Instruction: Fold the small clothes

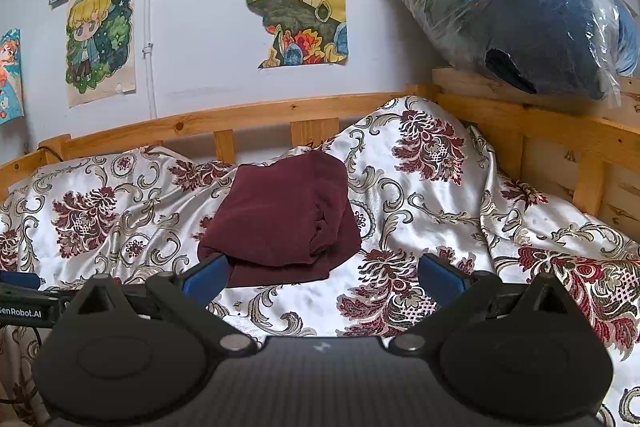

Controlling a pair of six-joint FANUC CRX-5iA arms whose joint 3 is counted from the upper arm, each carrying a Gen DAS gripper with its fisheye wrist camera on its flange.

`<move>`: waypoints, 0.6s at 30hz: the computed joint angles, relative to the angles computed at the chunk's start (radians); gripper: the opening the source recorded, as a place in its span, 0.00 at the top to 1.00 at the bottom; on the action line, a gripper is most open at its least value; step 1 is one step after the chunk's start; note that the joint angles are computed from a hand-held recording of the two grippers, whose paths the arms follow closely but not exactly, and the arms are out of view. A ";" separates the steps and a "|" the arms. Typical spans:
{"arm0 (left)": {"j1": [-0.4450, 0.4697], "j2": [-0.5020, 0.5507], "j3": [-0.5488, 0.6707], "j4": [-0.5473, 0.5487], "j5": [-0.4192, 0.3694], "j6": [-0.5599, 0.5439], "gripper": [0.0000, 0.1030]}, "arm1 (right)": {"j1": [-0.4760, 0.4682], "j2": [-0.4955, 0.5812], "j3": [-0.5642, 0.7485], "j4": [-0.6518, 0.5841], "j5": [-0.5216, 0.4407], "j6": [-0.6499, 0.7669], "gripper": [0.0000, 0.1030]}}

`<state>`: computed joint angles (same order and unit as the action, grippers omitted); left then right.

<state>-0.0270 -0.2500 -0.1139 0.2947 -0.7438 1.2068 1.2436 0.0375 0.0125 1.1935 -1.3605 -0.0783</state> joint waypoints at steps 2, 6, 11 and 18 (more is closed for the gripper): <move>0.000 0.000 0.000 0.002 0.001 -0.002 0.01 | 0.000 0.001 0.001 0.003 0.002 0.003 0.00; -0.001 -0.001 -0.003 -0.003 0.006 0.001 0.01 | -0.001 0.003 0.003 0.002 0.005 0.010 0.00; 0.000 -0.001 -0.002 -0.006 0.004 -0.002 0.01 | -0.001 0.005 0.007 -0.001 -0.001 0.010 0.00; 0.001 -0.002 -0.005 0.000 0.008 -0.008 0.01 | -0.001 0.007 0.011 -0.003 -0.001 0.017 0.00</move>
